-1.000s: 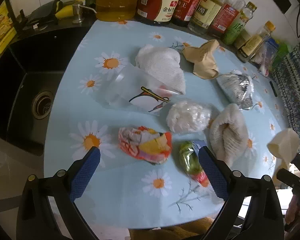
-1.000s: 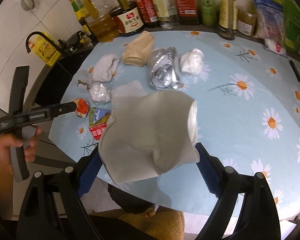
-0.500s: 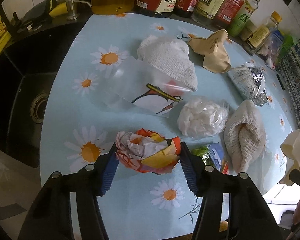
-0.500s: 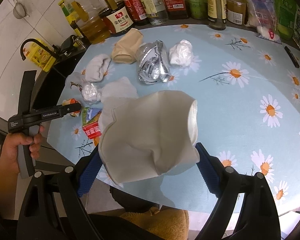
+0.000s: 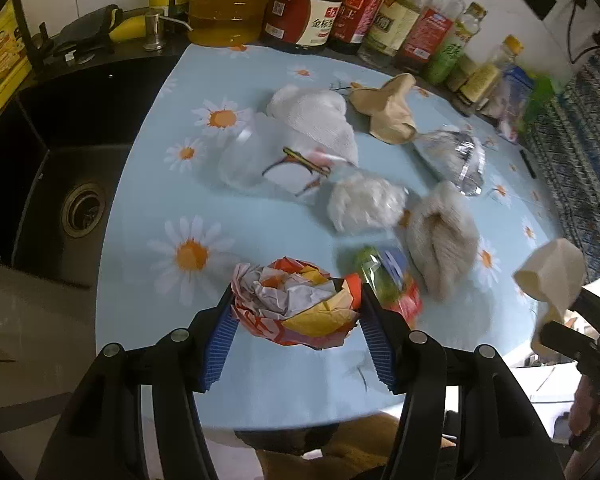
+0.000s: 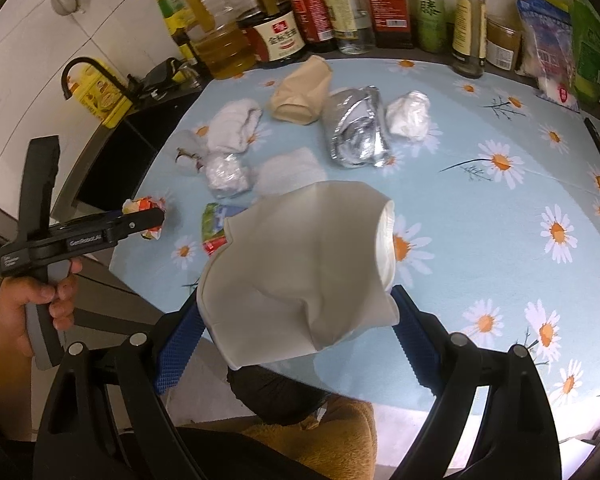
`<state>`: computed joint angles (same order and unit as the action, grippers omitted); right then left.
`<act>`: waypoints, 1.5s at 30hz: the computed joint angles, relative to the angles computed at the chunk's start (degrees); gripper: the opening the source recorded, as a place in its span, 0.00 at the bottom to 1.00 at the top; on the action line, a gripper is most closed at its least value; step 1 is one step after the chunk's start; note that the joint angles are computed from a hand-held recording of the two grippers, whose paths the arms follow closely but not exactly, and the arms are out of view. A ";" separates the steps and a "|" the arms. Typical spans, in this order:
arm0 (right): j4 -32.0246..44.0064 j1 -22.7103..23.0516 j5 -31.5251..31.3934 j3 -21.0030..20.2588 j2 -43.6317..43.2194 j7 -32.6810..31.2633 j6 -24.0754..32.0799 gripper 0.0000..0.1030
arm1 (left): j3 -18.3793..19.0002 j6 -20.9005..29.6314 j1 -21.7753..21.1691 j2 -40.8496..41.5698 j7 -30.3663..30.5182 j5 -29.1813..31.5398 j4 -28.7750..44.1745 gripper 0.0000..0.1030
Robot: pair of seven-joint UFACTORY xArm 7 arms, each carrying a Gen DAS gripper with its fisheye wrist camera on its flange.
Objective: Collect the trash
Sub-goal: 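Carry both held items down over the black trash bin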
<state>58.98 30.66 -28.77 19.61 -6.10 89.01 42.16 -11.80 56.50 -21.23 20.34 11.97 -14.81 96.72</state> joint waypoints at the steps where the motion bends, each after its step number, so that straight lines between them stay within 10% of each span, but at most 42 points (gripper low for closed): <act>1: 0.78 0.20 -0.33 0.36 0.73 0.35 0.35 0.85 | -0.15 -0.57 0.38 -1.31 0.58 -0.71 -1.68 0.55; 24: 16.81 16.13 -3.45 -3.02 18.59 9.56 5.76 0.85 | 4.06 0.85 4.70 -24.10 16.22 -12.77 -30.47 0.55; 45: 16.73 21.63 5.35 -7.33 28.63 12.35 -3.58 0.86 | 3.80 4.05 3.94 -23.11 19.37 -9.77 -40.09 0.58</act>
<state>75.71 52.29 -23.42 12.27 22.53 101.36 38.58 -8.00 60.55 -17.29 -2.77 31.34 -24.57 56.63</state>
